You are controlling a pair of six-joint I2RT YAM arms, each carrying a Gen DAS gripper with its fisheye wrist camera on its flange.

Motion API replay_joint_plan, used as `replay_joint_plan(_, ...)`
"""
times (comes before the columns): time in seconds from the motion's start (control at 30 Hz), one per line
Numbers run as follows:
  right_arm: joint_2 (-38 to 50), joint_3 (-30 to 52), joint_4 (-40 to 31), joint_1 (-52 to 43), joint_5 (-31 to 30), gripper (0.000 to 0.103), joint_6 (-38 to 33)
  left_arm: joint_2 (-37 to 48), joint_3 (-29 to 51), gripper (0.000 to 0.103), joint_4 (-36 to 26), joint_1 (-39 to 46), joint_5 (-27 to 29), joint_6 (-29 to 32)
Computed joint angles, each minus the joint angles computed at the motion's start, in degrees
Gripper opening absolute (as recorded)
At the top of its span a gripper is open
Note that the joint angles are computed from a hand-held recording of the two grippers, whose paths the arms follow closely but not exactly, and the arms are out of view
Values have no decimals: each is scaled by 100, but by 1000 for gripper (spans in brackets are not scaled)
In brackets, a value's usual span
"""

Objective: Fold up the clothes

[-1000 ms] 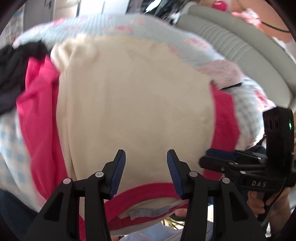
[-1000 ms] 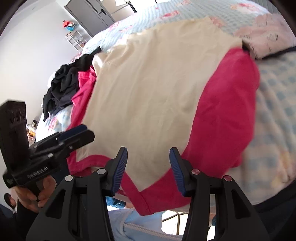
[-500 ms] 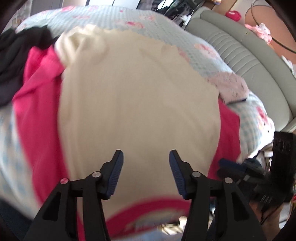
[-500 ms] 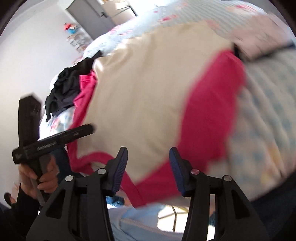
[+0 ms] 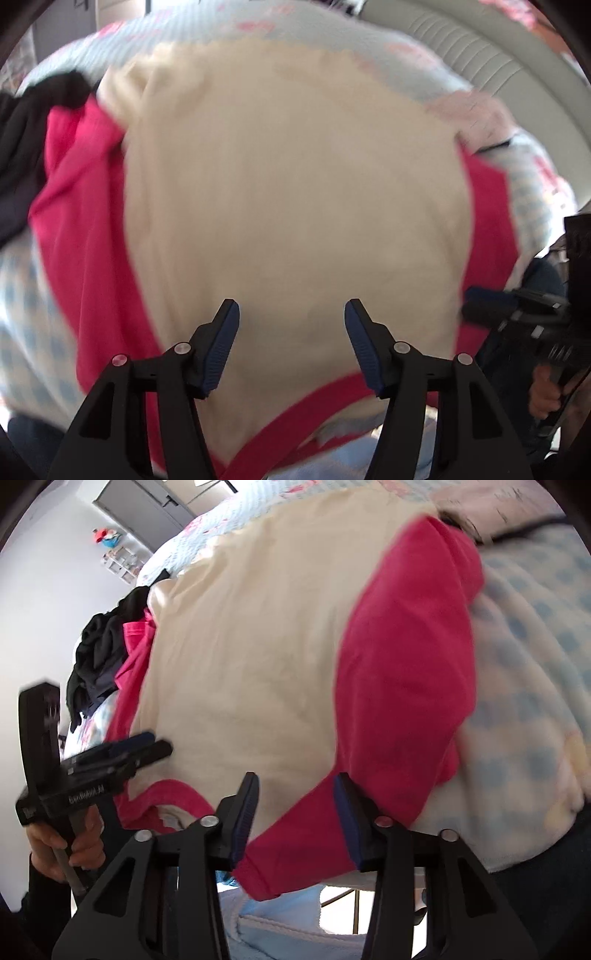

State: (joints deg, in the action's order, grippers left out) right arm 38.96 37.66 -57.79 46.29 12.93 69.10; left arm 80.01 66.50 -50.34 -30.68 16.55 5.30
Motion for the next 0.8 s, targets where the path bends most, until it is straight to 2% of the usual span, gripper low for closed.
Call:
replay_joint_plan(0.07,267,283,-75,-72,88,49,-365,124,139,62,162,-25,81,-46)
replay_joint_plan(0.13,336,388,22,-458,-92,50,-783,362,303,62,270,-51,120,-60)
replay_joint_plan(0.3,523,246,278,-1854,-956,50,-1795,920,350,61,435,65,-503,24)
replay_joint_plan(0.37,293,-10,405,-2545,-1647,50,-2134,1073,478,55,330,409,-264,349)
replay_joint_plan(0.47,891,427,389,-3907,-2802,49,-2972,1327,1170,55,213,518,-394,831)
replay_joint_plan(0.5,1139,698,410,-4113,-2916,49,-3230,1440,1439,55,225,555,-447,927)
replay_joint_plan(0.67,2430,2154,593,-4718,-2641,55,-4454,2670,3319,55,793,1003,-977,592)
replay_joint_plan(0.8,3444,2742,645,-5294,-2619,55,-4862,3890,4778,55,667,1833,-466,-120)
